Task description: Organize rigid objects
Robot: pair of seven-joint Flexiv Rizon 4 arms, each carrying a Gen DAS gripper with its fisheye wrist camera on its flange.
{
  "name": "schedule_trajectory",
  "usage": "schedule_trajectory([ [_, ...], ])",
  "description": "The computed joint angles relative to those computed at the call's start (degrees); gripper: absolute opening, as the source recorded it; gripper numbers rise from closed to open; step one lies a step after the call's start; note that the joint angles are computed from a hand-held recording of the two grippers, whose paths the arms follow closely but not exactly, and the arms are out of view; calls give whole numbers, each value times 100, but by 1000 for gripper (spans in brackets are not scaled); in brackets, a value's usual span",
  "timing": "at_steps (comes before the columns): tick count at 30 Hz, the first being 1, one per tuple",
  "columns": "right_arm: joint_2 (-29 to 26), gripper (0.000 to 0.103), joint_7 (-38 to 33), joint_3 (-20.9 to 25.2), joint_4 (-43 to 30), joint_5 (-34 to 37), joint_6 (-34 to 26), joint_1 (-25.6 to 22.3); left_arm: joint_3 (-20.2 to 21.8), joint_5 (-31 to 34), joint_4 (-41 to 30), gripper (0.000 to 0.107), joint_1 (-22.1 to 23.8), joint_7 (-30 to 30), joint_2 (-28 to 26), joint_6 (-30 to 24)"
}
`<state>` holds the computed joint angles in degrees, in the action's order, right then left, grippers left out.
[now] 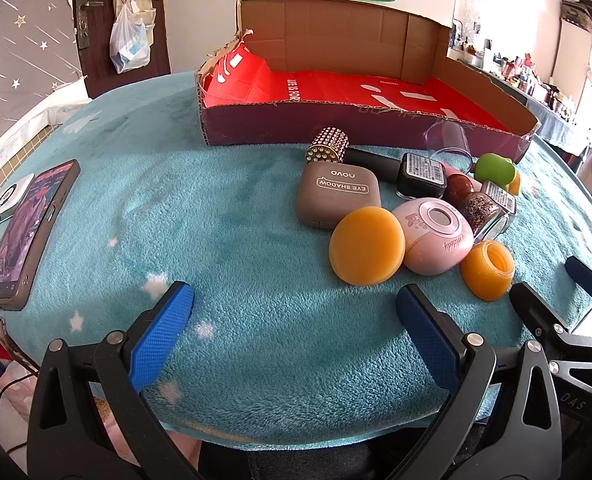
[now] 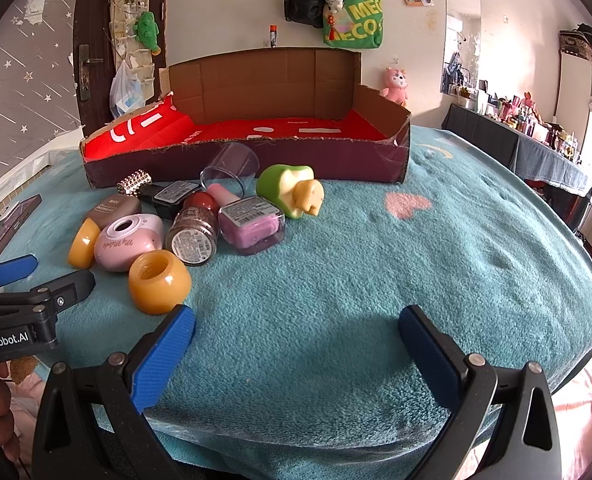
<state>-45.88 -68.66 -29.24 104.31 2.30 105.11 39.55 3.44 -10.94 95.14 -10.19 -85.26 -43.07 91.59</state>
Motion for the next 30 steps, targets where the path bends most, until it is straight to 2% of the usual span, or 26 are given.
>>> schedule_trajectory([
  [3, 30, 103, -40, 96, -12, -55, 5, -86, 28, 9, 8, 103, -27, -20, 8, -2],
  [6, 56, 98, -100, 158, -6, -96, 37, -132, 14, 22, 33, 101, -19, -17, 33, 0],
  [11, 142, 90, -312, 450, -11, -215, 105, -350, -184, -18, 106, 92, 149, 23, 99, 14],
  [21, 348, 85, -762, 1690, -40, -672, 328, -1281, -656, -63, 235, 80, 509, 315, 216, 7],
  [24, 339, 79, -896, 1824, -62, -749, 333, -1358, -755, -54, 203, 76, 560, 464, 197, 14],
  [30, 285, 68, -1039, 2448, -282, -1141, 269, -1859, -680, -66, 60, 69, 463, 593, 119, -40],
])
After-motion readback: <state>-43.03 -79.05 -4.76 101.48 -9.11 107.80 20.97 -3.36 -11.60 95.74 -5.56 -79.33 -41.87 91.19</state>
